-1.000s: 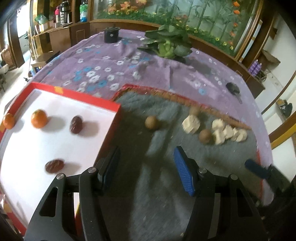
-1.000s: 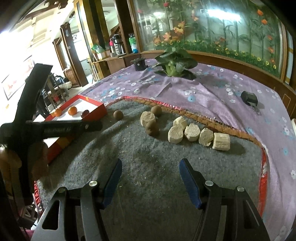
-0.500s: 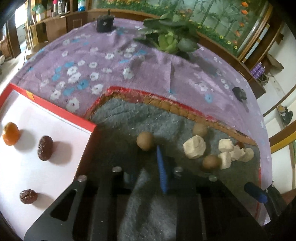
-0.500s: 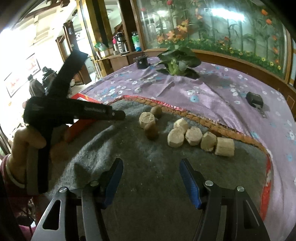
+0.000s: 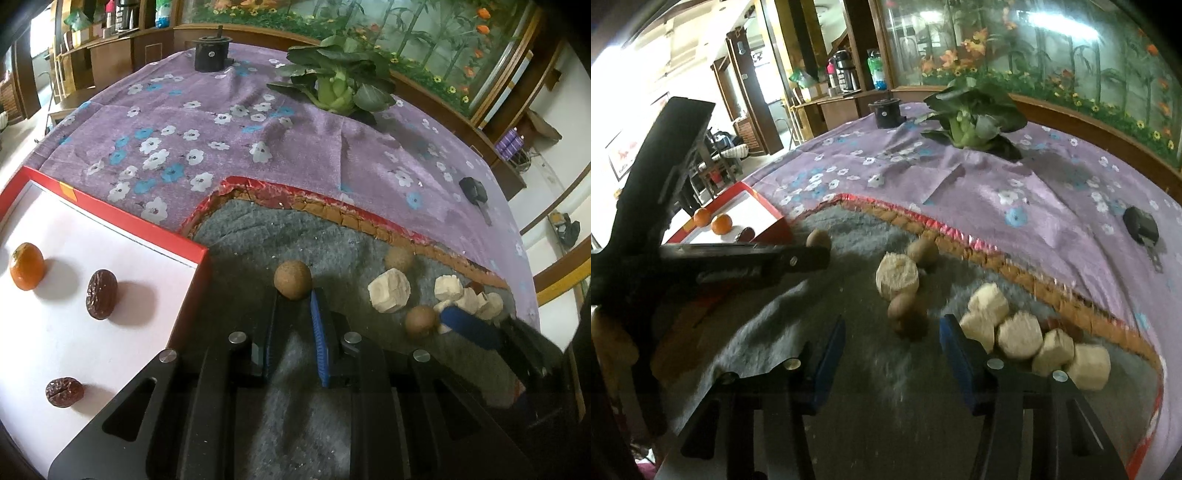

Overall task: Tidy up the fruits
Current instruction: 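Grasp a brown kiwi with the left tool while the right tool grasps another kiwi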

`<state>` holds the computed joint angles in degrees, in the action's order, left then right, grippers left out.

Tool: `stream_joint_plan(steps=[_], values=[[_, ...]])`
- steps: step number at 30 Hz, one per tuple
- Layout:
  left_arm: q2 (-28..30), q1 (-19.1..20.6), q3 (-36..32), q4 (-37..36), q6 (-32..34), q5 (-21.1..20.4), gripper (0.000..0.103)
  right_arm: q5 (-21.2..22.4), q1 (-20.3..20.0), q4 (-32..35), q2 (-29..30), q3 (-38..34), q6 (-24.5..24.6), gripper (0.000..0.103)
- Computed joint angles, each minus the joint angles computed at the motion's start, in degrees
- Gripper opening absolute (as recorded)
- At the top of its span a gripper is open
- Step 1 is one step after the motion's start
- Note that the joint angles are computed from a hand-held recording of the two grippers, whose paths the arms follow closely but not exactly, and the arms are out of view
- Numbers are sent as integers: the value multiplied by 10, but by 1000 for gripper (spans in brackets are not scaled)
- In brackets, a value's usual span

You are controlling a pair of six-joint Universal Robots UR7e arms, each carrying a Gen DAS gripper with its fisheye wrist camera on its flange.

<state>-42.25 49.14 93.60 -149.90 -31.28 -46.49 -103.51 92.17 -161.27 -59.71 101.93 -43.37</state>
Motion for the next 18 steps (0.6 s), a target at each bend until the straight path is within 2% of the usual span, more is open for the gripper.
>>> stream_joint_plan(steps=[2,5,7,9,18], values=[[-3,-2,4,-2,1,3,17,-7,3,-5,10,-9,-4,49],[-7,-5,12,-5,1,4,17,-16,5,9,25,-26,-5,35],[-12,-8,18,-2,-2,7,17,-49,10,3,39,-32,-10,24],[-16,-11,23,0,-5,10,17,-52,11,-18,36,-21,-18,23],[-35,-40,64,1,-19,41,17,-9,5,-30,-24,37,28,23]])
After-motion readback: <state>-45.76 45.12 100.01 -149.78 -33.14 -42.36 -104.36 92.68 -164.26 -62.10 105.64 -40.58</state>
